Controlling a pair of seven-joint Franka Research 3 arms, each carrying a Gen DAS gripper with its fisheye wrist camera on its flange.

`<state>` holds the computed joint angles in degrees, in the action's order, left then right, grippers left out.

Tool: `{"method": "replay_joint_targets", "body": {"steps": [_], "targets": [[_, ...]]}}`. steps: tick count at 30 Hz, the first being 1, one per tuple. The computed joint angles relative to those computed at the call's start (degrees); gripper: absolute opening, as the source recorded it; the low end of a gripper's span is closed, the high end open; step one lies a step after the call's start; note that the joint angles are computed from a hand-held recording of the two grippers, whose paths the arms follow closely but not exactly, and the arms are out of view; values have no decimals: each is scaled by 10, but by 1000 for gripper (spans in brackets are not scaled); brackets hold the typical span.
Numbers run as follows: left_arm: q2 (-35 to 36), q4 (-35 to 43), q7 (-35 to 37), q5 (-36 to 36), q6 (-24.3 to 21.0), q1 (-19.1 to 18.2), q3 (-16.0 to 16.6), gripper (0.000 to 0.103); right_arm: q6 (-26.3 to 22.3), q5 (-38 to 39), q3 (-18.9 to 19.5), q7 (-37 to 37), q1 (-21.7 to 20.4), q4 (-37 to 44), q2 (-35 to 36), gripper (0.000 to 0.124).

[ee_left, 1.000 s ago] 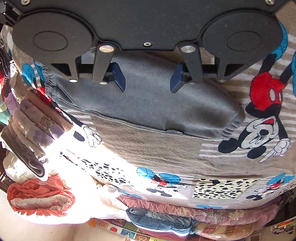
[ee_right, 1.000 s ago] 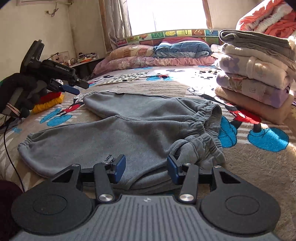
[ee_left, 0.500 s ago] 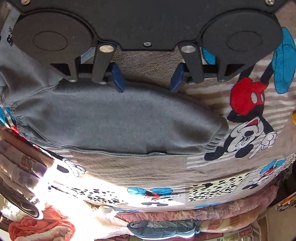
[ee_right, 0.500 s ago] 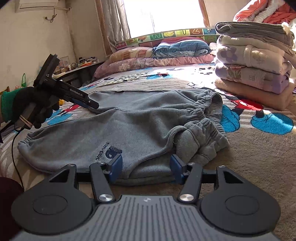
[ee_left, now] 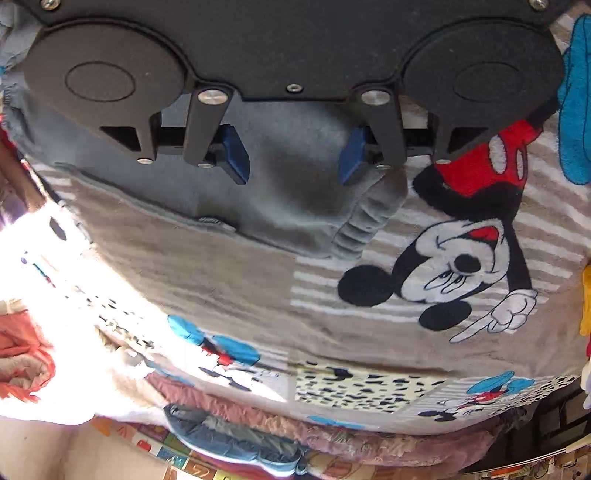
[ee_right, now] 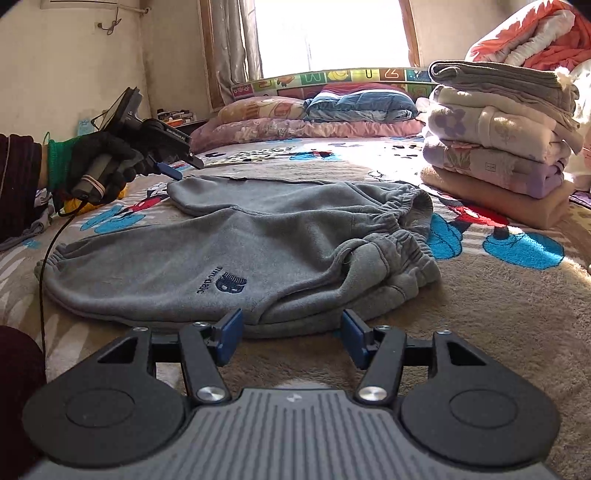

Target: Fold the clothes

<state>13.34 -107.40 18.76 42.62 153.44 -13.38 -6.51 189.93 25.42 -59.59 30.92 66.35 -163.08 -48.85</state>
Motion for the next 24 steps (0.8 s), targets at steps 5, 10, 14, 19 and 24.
{"method": "replay_joint_targets", "body": {"steps": [5, 10, 14, 19, 24], "targets": [[-21, -25, -9, 30, 22, 0, 4, 51, -11, 6, -8, -2, 8, 5, 2, 58], [-70, -63, -3, 29, 2, 8, -11, 51, -16, 3, -4, -26, 2, -2, -15, 58], [-148, -137, -9, 28, 0, 17, -29, 52, 19, -13, 2, -57, 2, -21, -42, 57], [-283, -257, -11, 19, 14, 33, -62, 56, 93, -66, 11, -60, -3, -47, -40, 57], [-433, -382, 10, 25, 27, 37, -107, 57, 67, -111, 46, -56, -57, -46, -23, 57]]}}
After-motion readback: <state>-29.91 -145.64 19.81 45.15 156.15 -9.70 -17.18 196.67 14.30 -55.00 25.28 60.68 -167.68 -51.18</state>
